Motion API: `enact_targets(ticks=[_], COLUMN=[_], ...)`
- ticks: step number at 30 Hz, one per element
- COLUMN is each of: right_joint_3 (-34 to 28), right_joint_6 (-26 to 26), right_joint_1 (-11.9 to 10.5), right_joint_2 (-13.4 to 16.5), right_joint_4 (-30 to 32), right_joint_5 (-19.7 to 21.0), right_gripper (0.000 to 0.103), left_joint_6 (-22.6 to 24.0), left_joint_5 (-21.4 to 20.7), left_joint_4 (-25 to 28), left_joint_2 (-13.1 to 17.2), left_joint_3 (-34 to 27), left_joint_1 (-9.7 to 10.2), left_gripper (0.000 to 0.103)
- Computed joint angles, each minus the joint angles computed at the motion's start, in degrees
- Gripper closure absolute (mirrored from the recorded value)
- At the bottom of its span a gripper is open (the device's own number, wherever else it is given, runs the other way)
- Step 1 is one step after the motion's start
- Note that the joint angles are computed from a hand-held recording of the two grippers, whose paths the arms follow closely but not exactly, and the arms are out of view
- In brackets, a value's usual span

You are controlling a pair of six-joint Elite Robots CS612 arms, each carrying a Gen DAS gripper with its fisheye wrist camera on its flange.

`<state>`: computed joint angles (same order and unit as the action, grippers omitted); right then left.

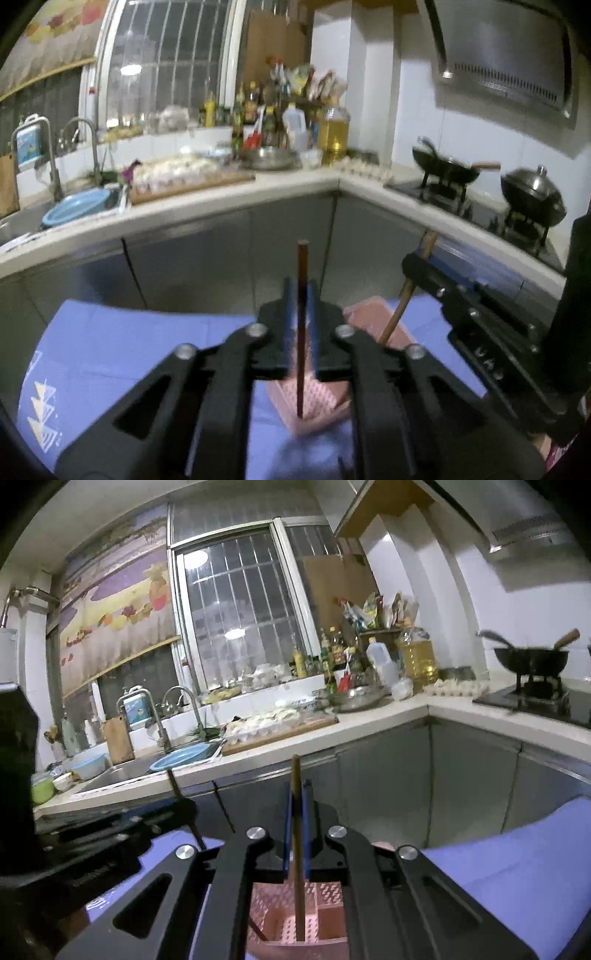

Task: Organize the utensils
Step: 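Lower the chopsticks into the basket and open both grippers, then move both open grippers back down to the chopstick pile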

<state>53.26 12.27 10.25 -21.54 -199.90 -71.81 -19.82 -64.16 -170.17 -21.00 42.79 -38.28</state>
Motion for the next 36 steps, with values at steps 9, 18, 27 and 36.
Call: enact_targets(ticks=[9, 18, 27, 36], right_joint_3=[8.87, 26.19, 36.77, 38.54], right_joint_6=[3.03, 11.82, -5.15, -14.34], right_joint_1=[-0.61, -2.91, -1.20, 1.14], right_joint_2=[-4.26, -10.83, -13.47, -14.20], right_joint_4=[-9.66, -25.29, -0.85, 10.57], right_joint_5=[-0.46, -1.37, 0.14, -2.06], right_gripper=[0.050, 0.050, 0.069, 0.070], left_joint_6=[-0.02, -4.89, -14.60, -10.03], left_joint_5=[6.72, 10.50, -11.04, -17.74], left_joint_4=[-13.91, -27.87, -12.10, -3.07], left_joint_2=[-6.00, -12.89, -11.71, -8.69], left_joint_3=[11.96, 30.79, 35.29, 30.33], left_joint_1=[-1.48, -3.80, -3.54, -4.98], left_gripper=[0.048, 0.048, 0.080, 0.080])
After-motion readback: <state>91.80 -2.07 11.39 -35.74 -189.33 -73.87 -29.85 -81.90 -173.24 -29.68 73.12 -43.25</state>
